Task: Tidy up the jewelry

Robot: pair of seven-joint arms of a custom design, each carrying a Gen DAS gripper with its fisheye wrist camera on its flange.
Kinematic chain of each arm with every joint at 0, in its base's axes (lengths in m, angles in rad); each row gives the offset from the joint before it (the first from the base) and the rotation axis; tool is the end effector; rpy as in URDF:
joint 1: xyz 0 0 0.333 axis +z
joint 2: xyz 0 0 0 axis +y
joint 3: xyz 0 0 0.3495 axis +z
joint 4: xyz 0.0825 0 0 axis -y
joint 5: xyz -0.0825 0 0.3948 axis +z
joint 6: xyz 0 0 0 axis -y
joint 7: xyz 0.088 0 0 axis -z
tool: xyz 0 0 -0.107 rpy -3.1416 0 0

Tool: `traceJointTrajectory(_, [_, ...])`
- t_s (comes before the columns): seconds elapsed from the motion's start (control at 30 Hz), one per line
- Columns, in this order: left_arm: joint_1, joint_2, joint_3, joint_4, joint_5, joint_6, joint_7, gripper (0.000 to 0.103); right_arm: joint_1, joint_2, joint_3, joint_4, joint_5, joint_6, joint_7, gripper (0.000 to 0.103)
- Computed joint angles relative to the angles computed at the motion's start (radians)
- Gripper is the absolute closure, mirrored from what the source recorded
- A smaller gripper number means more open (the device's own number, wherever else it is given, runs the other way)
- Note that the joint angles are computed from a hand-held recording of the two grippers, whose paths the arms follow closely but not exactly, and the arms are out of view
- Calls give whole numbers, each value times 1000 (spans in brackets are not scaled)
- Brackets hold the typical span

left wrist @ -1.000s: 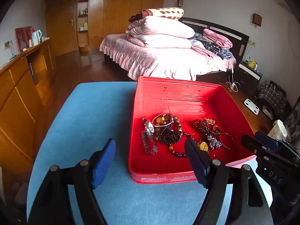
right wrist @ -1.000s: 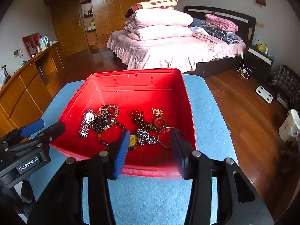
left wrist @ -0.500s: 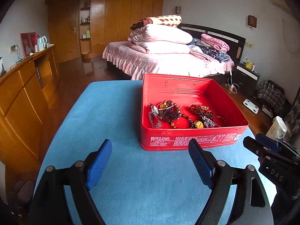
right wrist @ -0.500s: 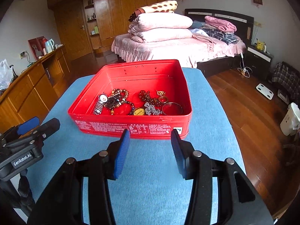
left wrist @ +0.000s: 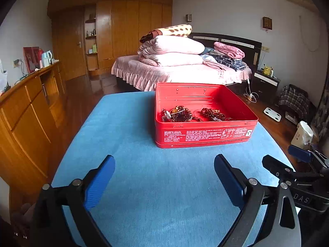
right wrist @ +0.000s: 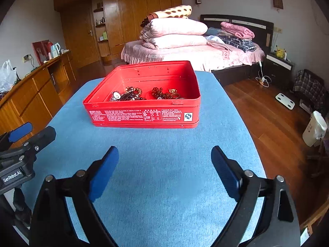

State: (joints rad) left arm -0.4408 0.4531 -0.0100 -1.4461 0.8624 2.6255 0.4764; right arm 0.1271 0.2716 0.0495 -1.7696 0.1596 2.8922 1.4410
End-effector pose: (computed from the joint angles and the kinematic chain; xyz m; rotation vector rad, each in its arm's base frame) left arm 0.6784 -0.3466 0.5326 -1.6829 1.6196 -0.8367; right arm 0.6920 0.1100 0.5372 -1.8080 1.5370 -0.6358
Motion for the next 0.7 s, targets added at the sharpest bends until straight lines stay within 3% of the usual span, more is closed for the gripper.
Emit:
traceJointTrajectory(0.23, [-19, -67, 15, -79, 129, 20, -120, 6, 19, -63, -10, -86, -27, 100, -6, 6])
traceJointTrajectory(0.4, [-21, -116, 10, -127, 278, 14, -247, 6, 15, -98, -6, -132, -38, 176, -7, 6])
traceJointTrajectory(0.57, [-5, -162, -13, -166, 452, 18, -402, 6, -51, -129, 78, -177, 70, 267, -111, 6])
traceJointTrajectory(0.7, [15, -192, -42, -194, 578, 11, -505, 6, -203, -143, 265, -192, 264, 332, -298, 6])
